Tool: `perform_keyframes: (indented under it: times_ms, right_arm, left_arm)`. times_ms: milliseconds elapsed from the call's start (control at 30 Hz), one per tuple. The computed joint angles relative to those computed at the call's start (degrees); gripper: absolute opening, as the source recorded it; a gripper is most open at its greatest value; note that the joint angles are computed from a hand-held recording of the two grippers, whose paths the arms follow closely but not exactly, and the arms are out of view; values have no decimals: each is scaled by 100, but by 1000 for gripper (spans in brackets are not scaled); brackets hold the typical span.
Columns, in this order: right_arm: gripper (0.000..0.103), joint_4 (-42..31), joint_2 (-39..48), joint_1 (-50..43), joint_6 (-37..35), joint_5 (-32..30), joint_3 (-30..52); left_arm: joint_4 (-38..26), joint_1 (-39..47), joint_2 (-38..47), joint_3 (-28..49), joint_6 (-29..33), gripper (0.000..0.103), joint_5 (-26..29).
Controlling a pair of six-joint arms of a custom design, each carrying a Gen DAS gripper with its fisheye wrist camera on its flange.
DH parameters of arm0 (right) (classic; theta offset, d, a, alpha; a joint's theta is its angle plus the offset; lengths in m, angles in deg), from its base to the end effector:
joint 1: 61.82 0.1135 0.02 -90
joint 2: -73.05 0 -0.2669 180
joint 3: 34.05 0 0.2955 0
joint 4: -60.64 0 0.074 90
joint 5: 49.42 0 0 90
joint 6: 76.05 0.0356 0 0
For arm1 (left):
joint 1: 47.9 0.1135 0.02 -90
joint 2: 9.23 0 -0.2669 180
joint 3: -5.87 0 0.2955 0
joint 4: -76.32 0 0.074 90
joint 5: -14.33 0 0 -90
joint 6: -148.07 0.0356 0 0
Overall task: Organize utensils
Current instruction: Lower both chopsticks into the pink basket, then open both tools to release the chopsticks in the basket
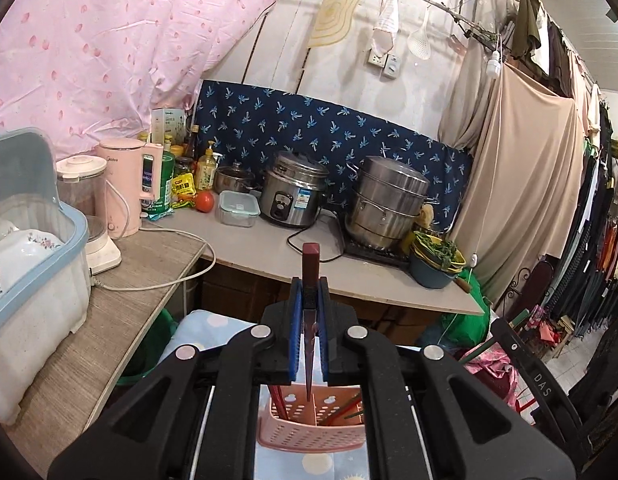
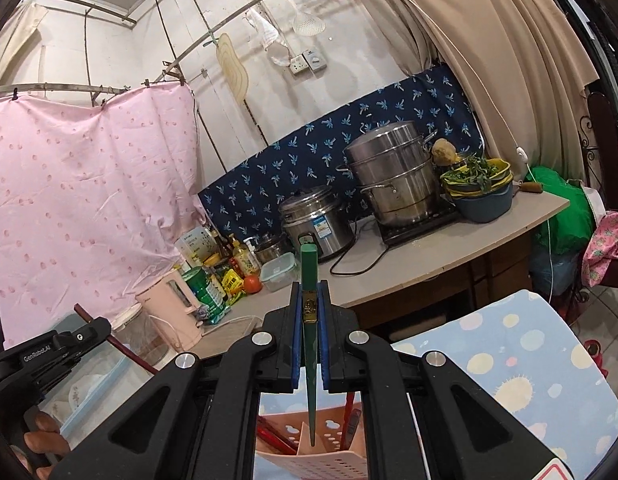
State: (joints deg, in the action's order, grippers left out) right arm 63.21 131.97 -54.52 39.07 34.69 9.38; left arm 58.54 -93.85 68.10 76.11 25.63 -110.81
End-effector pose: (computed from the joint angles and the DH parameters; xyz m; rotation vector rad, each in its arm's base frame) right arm 0.2709 0.0384 0.2387 0.2083 1.8107 0.4949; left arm 0.2569 -0.2361 0.2941 -0.1577 1.9270 -0.2998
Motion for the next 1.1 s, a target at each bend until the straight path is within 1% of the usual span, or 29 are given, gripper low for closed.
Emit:
perform_keyframes:
  times_ms: [133, 267, 500, 533, 600, 633, 667, 700, 733, 1000, 1100]
  right_arm:
    - [7, 118, 528, 68, -108, 51, 98]
    - [7, 276, 923, 108, -60, -5, 105]
    - [7, 337, 1338, 156, -110, -47, 164]
    - [8, 324, 1364, 148, -139, -95, 174]
    - [12, 278, 1362, 191, -226, -30, 176]
    - [17, 249, 1332, 225, -268, 35, 163]
    - [22, 244, 1295, 249, -278, 69, 141]
    - [22, 241, 1245, 251, -274, 67, 104]
    - [22, 222, 1193, 247, -265, 51, 71]
    - [23, 93, 800, 248, -300, 24, -185]
    - [23, 17, 602, 251, -304, 4, -286]
  left_arm:
    - [64, 139, 268, 16, -55, 7, 175]
    - [87, 235, 536, -7, -192, 7, 366]
    - [94, 352, 777, -32, -336, 7, 570]
    - [84, 364, 796, -20, -346, 7, 590]
    - [14, 411, 854, 23, -416, 8, 726]
    - [-21, 424, 890, 49, -460, 10, 749]
    - [-93, 435, 931, 86, -495, 18, 780]
    - [-120, 438, 959, 97, -511, 24, 775]
    - [-111, 420, 965, 79, -530, 27, 724]
    - [-106, 311, 871, -47, -579, 33, 606]
    - [-118, 242, 804, -87, -567, 34, 529]
